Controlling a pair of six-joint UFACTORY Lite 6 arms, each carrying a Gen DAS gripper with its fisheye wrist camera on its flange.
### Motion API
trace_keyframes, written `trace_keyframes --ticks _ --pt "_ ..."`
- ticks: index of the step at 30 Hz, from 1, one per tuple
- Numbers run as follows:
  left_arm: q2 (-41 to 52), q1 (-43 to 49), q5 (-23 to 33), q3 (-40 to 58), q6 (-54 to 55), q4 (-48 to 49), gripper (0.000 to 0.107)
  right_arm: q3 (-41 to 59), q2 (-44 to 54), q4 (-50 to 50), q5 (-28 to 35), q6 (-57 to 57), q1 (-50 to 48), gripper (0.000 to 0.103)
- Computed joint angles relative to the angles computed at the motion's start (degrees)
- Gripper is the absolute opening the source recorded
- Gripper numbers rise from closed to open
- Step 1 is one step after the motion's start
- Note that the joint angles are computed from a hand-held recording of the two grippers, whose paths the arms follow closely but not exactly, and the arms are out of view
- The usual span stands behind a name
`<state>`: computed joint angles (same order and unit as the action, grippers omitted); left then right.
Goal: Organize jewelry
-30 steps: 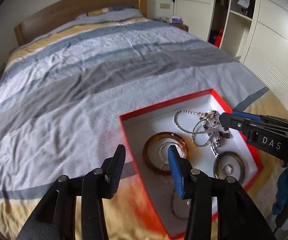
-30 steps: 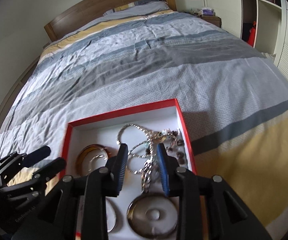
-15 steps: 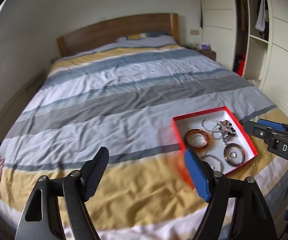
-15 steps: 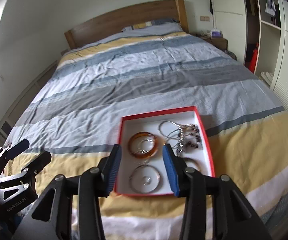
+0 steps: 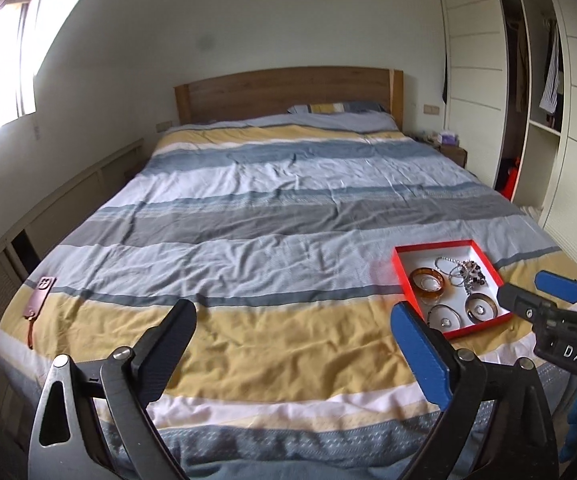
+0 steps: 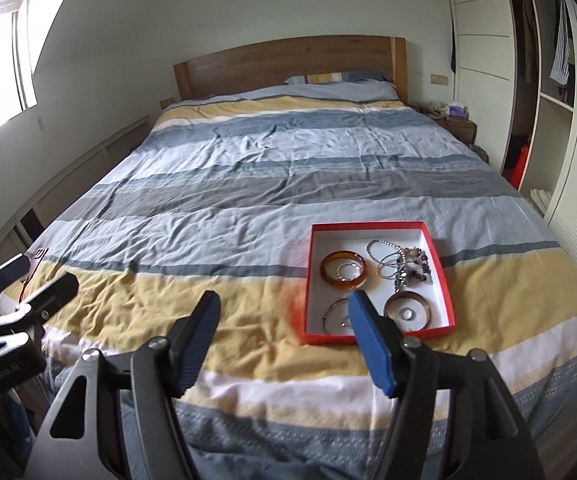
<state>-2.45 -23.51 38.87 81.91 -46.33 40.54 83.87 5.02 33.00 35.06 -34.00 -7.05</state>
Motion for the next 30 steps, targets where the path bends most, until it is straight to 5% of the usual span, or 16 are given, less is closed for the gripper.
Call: trace_keyframes --ticks 19,30 --pt "-23.06 -7.59 8.35 -17.03 -8.99 7.91 0.102 -18.73 -23.96 -2.86 -0.53 2.94 0.54 0.069" --pt "-31.47 -11.74 13.50 -21.79 -14.78 13.70 0.102 -20.98 -28.05 -5.83 -0.78 6.19 2.52 0.069"
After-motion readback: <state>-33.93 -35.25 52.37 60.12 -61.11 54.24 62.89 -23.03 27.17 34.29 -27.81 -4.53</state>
